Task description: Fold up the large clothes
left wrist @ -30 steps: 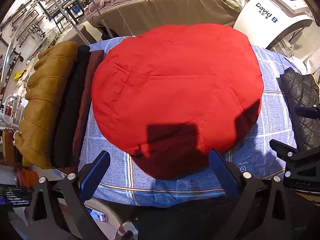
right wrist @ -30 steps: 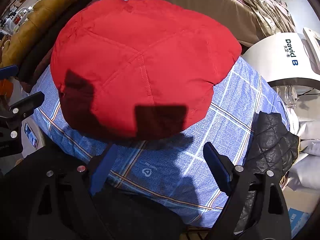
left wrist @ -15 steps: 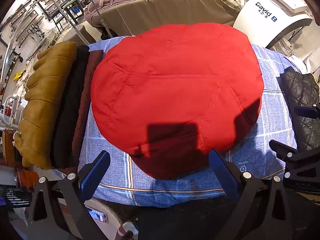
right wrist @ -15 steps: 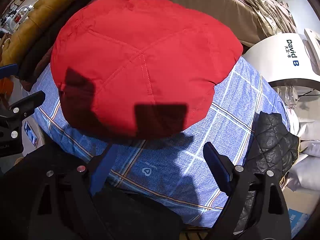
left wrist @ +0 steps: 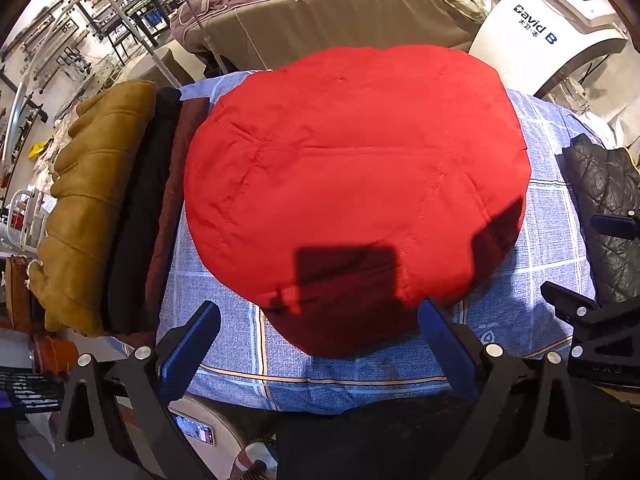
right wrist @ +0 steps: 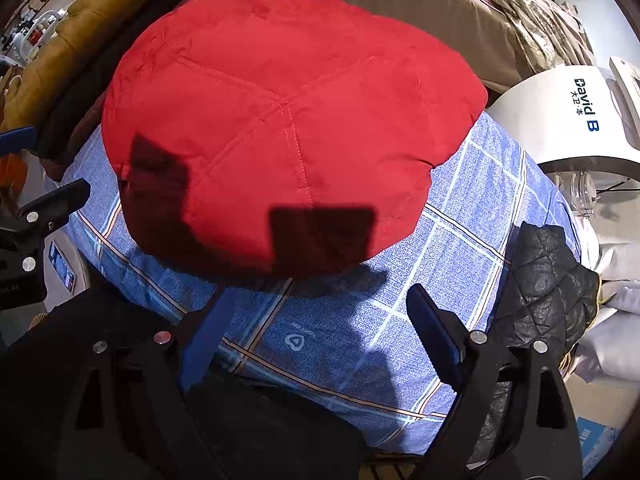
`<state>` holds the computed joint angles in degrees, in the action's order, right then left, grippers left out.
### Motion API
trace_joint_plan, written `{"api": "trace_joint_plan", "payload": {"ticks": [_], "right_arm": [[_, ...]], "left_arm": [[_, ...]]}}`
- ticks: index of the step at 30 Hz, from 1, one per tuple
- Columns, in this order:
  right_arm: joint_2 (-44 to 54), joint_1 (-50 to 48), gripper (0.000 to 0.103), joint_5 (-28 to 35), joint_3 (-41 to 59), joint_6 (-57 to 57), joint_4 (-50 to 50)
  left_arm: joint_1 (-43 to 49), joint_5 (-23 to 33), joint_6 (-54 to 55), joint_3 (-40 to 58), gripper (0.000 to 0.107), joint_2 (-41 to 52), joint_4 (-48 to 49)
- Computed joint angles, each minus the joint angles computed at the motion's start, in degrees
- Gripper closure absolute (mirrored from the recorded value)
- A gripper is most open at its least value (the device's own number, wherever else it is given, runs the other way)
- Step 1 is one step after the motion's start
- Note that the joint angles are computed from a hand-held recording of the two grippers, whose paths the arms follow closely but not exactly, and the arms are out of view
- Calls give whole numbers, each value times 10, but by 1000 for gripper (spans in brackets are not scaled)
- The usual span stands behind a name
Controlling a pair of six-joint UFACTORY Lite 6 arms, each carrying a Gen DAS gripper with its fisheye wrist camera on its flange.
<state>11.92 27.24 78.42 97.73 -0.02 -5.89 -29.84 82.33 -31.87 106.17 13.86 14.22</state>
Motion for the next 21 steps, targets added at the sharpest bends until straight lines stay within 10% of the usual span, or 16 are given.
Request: {"api": "trace_joint_plan", "payload": {"ticks": [21], "right_arm": [[-24,2,16,-11,-33,4,4]], "left_arm": [[11,-26,-2,-32,10,-19,-21]]}}
